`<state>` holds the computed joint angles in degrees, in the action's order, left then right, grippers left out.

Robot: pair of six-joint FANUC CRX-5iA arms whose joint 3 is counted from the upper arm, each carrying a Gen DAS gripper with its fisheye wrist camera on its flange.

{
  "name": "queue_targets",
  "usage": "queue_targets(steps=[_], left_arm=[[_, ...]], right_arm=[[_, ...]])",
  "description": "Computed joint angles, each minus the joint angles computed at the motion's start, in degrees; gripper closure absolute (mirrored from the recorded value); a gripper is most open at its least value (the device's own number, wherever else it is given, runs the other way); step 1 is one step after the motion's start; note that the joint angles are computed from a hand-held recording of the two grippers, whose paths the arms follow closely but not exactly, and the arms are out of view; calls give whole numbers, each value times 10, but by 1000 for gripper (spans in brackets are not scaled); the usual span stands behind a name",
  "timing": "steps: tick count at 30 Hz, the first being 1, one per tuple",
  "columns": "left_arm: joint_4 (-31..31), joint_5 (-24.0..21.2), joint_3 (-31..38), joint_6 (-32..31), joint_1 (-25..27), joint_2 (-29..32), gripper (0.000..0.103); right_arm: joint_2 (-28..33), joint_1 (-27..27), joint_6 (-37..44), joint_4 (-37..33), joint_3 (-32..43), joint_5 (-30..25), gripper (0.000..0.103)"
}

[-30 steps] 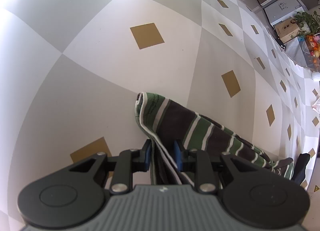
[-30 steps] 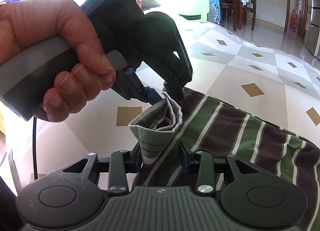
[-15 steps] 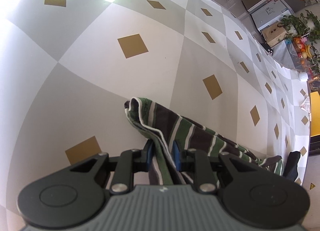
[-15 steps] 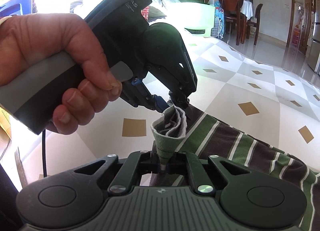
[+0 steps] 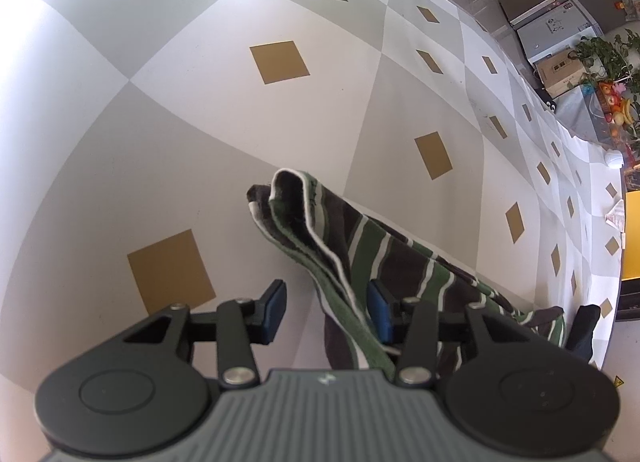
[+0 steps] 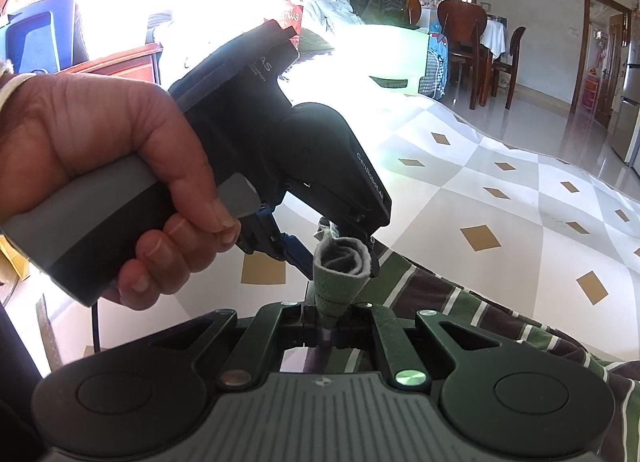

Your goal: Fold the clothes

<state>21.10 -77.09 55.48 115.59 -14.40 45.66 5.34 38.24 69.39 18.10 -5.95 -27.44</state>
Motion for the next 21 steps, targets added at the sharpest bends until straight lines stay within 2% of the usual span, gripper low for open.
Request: queue_targets(steps=[1, 3, 6, 9, 12, 21], left_arm=[[1, 4, -2, 0, 0, 0, 65], [3, 14, -3, -4, -1, -1, 80], [-1, 23, 2, -10, -4, -1, 87], [1, 53, -18, -16, -7, -16, 91], [10, 86, -45, -23, -8, -34, 91], [50, 148, -96, -41, -18, -62, 91]], right_arm=[[0, 0, 3, -2, 1, 0, 97], [0, -1, 3, -1, 0, 0, 97], [0, -2, 2, 1, -1, 1, 97], [-3, -4, -8, 12, -7, 5, 97], [-8, -7, -17, 21, -13, 10, 97], [-36, -13, -41, 59, -47, 26, 97]])
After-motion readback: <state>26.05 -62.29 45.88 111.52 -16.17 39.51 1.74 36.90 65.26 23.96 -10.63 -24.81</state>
